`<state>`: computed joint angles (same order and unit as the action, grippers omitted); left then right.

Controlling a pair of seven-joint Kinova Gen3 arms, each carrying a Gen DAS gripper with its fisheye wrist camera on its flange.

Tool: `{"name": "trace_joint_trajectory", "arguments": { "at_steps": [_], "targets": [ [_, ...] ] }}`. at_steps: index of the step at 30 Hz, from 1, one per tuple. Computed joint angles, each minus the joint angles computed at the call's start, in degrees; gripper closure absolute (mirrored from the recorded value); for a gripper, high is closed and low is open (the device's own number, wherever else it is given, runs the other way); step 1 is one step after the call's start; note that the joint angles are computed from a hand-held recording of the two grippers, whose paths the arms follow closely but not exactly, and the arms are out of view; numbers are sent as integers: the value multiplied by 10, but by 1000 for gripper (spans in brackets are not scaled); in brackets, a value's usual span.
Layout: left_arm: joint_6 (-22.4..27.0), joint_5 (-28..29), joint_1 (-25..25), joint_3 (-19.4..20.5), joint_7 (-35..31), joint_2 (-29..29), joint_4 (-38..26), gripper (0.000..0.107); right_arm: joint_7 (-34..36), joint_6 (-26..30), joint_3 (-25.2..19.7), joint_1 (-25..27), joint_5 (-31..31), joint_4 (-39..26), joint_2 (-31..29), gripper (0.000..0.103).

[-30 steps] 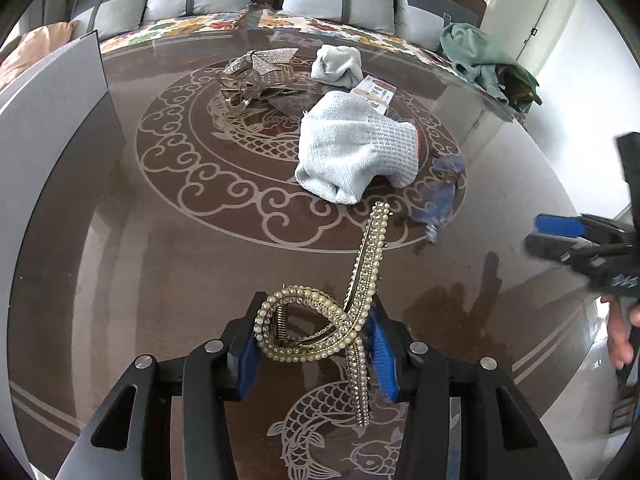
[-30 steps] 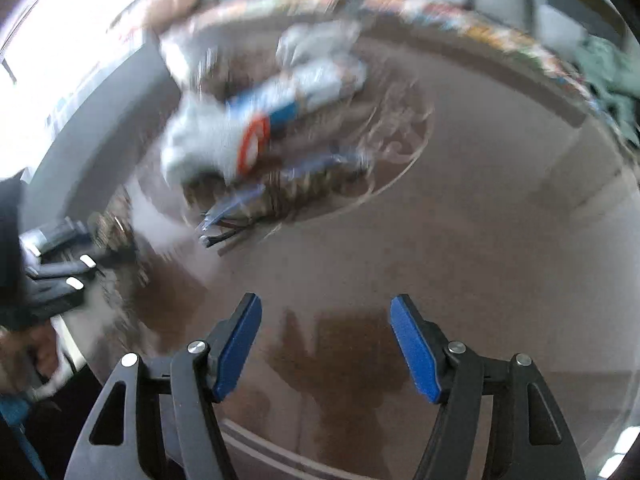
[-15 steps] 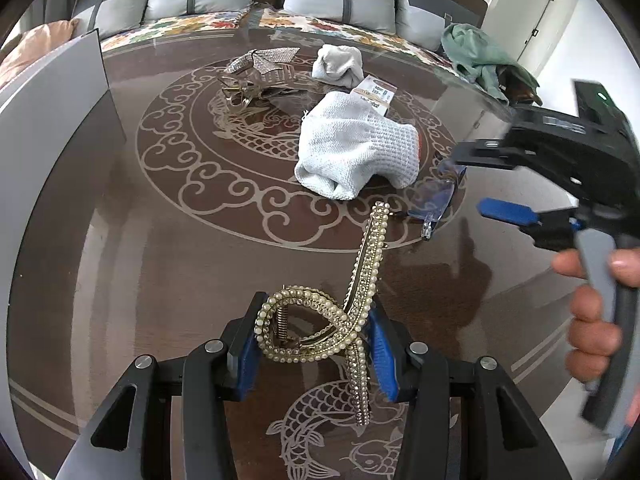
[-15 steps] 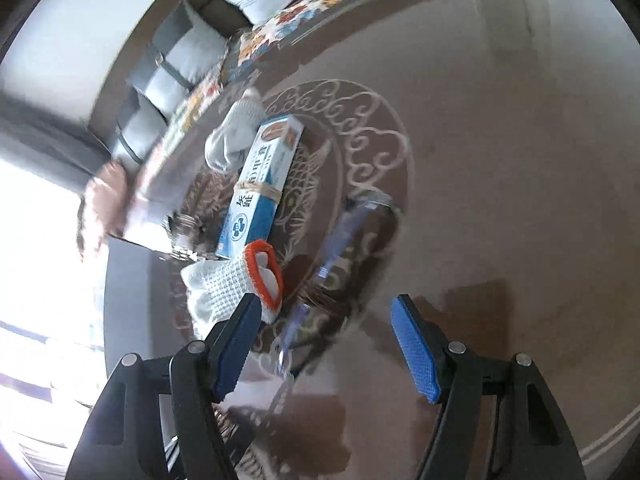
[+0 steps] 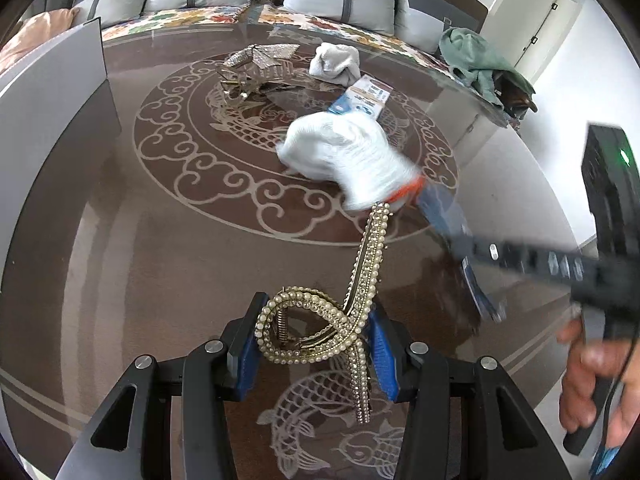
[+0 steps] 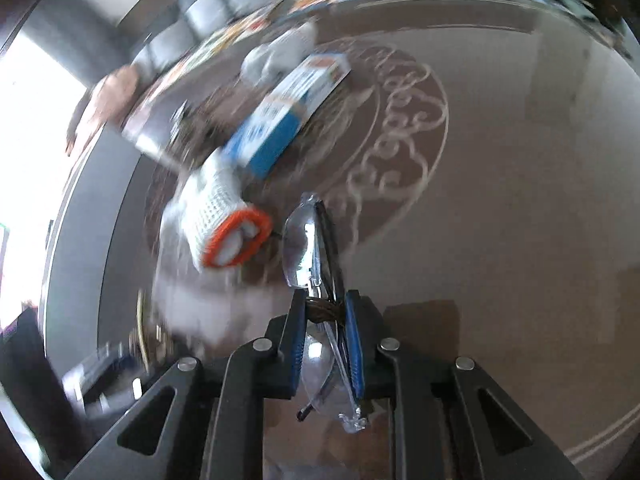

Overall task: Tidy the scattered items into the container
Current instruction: 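Grasp the clear safety glasses with the right gripper while the left gripper holds the chain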

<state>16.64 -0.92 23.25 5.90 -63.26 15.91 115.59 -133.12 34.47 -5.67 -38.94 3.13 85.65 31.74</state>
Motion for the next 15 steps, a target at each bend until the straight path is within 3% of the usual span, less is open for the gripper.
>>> {"name": "trace_joint_trajectory", "arguments": {
  "at_steps": [4,6,7,9,11,15],
  "targets": [
    [16,-46,54,-37,50,4,-11,61,-25,-35,32,-48,56,47,-19,82],
    [24,-58,59,-39,65,6,-16,60,-41,-51,43,-66,79,59,-20,75],
    [24,-60,57,-36,68,6,-17,59,-52,-65,53,-80,95,73,-26,66],
    [23,-56,41,-18,58,7,-18,53,-64,-70,65,-101,125,80,-28,60],
    [22,-54,39,-10,50,14,-25,33,-70,-55,74,-125,161,75,-25,54],
    [35,-113,103,-59,108,20,-36,34,-106,-45,99,-166,234,78,-17,55]
  ]
}}
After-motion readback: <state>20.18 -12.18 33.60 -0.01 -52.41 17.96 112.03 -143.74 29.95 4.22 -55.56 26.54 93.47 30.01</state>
